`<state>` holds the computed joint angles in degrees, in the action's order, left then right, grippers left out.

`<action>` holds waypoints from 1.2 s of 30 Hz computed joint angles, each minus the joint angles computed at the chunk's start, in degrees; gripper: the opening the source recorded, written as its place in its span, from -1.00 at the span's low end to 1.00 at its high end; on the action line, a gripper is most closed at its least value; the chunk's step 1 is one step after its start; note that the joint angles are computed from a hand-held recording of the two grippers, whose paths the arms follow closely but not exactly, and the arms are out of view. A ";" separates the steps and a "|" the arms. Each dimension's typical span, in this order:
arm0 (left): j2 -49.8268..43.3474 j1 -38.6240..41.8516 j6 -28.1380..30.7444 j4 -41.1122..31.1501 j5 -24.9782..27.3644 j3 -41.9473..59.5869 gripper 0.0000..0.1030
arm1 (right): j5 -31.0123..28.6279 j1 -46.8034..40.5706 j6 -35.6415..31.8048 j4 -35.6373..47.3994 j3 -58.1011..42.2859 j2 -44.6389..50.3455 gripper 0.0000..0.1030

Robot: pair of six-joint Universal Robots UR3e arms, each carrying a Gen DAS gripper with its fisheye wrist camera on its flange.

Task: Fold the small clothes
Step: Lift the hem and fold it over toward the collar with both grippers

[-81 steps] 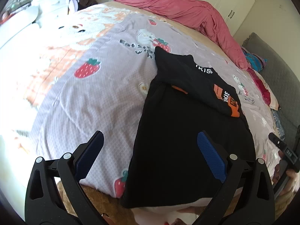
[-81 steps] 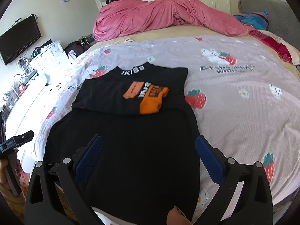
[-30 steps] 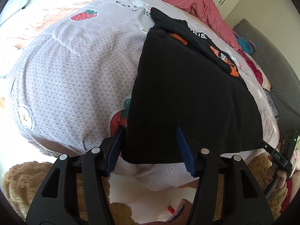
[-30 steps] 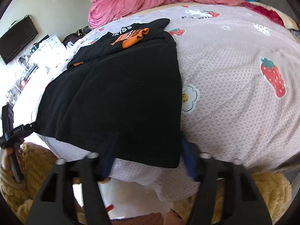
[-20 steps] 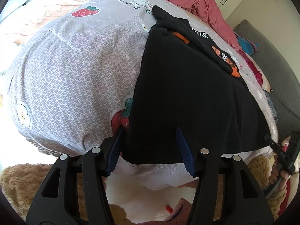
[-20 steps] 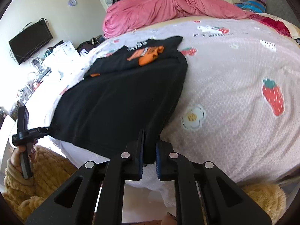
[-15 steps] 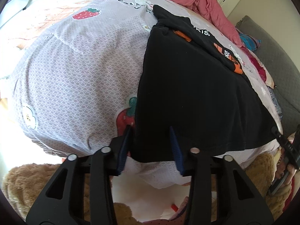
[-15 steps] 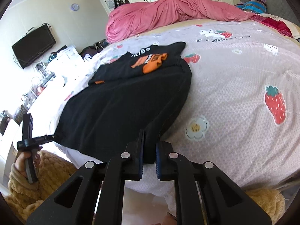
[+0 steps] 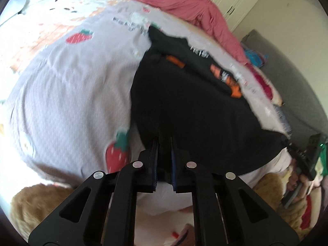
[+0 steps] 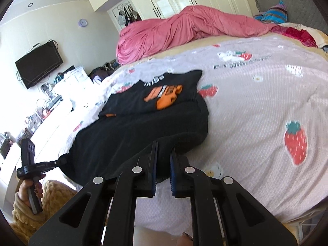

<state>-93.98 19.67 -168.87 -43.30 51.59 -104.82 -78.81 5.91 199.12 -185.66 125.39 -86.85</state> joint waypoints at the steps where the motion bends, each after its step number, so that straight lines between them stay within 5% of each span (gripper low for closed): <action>1: -0.59 0.40 -0.48 0.13 -1.14 1.04 -0.93 | -0.05 -0.12 0.15 0.22 -0.62 0.13 -0.83; 16: -13.21 1.93 -12.44 6.55 -8.81 17.76 -0.93 | -1.18 -2.79 4.94 1.46 -13.18 5.81 -0.83; 36: -33.51 -1.87 -29.06 10.27 -4.03 46.79 -0.93 | -5.96 -1.60 5.93 7.65 -39.50 20.76 -0.83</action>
<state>-127.49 17.80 -197.93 -33.03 47.56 -58.04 -84.76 4.31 205.04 -178.01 85.89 -66.10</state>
